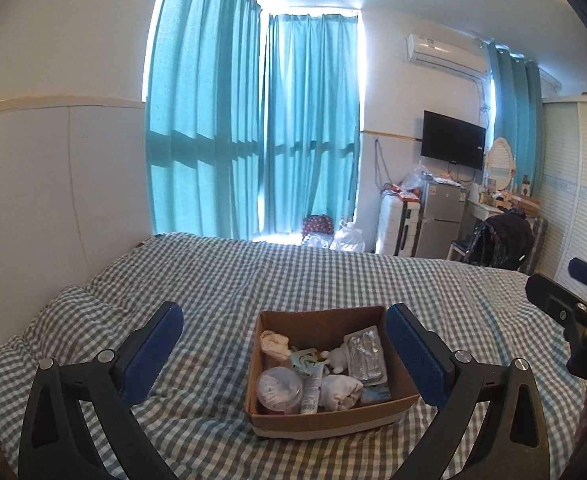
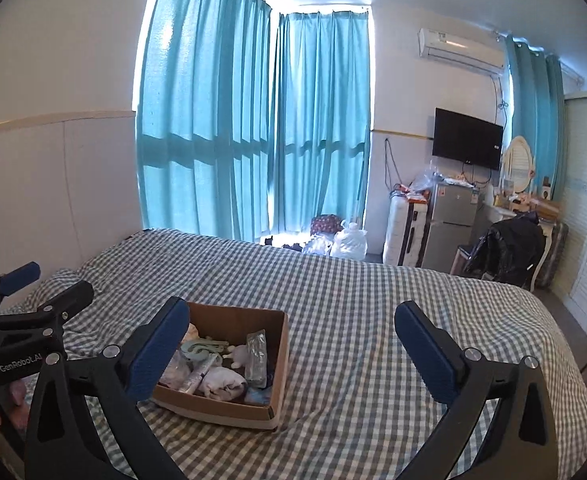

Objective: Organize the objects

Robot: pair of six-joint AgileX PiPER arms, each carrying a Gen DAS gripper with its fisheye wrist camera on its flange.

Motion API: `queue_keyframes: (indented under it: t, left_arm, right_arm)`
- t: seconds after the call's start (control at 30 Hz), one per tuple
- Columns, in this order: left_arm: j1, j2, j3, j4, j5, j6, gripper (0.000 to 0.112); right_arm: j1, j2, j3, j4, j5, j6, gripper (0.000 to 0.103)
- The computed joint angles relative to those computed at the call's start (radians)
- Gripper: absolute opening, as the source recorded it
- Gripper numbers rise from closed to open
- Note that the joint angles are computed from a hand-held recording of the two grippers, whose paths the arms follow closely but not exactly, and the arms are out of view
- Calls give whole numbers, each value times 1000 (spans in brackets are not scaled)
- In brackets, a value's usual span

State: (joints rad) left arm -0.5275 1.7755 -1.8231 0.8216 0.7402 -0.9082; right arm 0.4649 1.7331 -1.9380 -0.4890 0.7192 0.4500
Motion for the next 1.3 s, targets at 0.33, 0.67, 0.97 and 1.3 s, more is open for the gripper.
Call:
queue_keyframes:
  t: [0.33,0.67,0.97,1.3]
  left_arm:
    - [-42,-70,240,164,-61,-243,103]
    - [-42,-75,321,187,-79,-288,103]
    - [-44,-88,345,208,-78,-298,103]
    - [-44,-87,352,205,-80,-288,103]
  right_arm:
    - [41,-109,391,-452,-175,493,103]
    - [-10,-96,449,-341,-247,457,103]
    - [12,-81,445,-310,-247,428,103]
    - [27,-71,435,-306,-241,419,103]
